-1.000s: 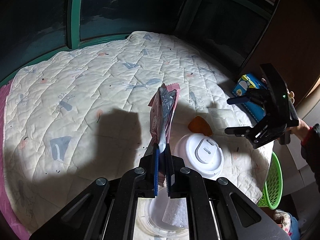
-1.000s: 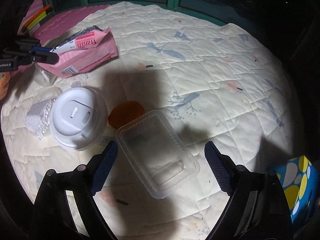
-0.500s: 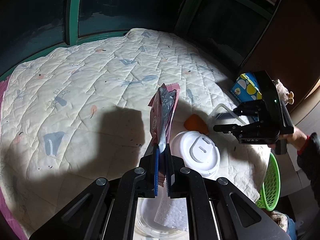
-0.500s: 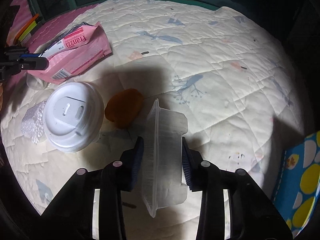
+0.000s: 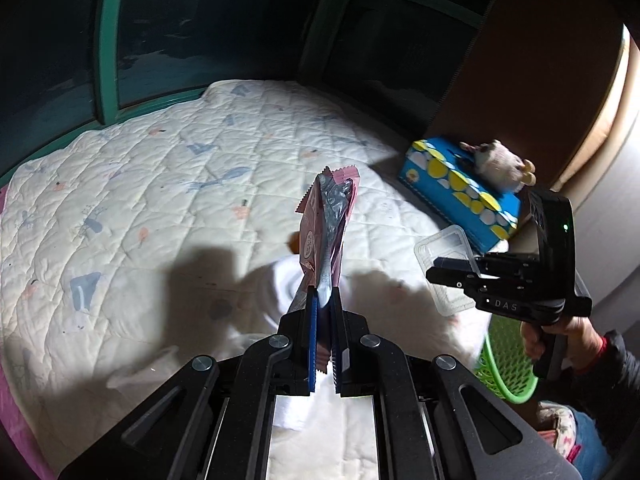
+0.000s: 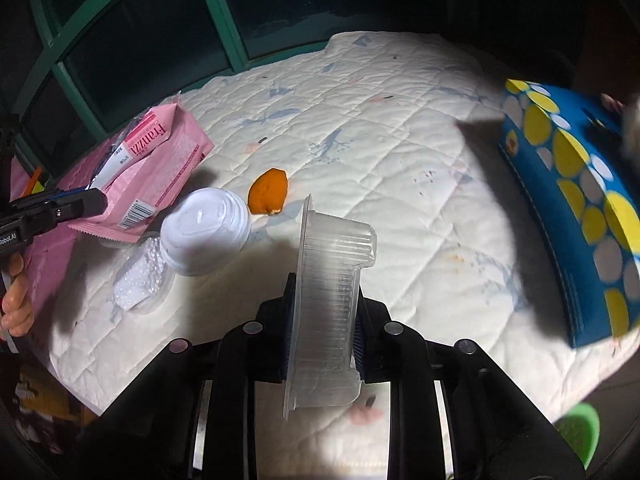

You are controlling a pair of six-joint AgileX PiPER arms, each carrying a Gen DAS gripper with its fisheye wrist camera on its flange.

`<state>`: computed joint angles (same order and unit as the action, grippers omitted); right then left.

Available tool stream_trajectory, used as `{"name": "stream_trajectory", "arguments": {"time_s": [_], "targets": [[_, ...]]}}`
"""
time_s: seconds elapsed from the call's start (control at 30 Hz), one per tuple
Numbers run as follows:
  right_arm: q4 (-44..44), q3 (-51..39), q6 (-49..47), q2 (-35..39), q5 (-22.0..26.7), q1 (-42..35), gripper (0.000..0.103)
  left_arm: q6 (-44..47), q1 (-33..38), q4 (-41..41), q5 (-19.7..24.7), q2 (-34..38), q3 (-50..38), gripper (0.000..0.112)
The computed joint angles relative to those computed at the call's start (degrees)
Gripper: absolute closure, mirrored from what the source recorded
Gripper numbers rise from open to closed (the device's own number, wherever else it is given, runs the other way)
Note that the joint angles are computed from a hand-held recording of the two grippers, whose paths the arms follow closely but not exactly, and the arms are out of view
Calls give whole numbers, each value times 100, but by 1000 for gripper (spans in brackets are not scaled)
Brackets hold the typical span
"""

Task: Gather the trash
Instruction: 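Carry box and pink wrapper over the green basket and open both grippers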

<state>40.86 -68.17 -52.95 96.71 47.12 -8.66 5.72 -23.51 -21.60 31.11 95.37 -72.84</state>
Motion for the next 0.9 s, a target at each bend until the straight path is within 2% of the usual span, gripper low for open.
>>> {"name": "stream_trajectory", "arguments": {"time_s": [0.07,0.2,0.43,0.53,0.63,0.9], "targets": [[3,641,-17,-551,-286,-194,79,-38,-213,16,-8,-95,29,106],[172,1571,-176,-1426,-285,-882,79,-136,-719,50,-29,-167,-2,106],[354,2523,-910,-2234,140,-2828,79,-334,-1658,59,-38,171,-365,106],[223,2632,-1246,-2204,271,-3681,79,-440,-2040,101,-29,437,-645,106],[77,2676,-1551,-2053,169,-4295,79,-494,-2324,93,65,729,-991,106],[154,2574,-1980,-1264,-83,-5204,77,-791,-2897,303,492,1659,-2236,106]]}}
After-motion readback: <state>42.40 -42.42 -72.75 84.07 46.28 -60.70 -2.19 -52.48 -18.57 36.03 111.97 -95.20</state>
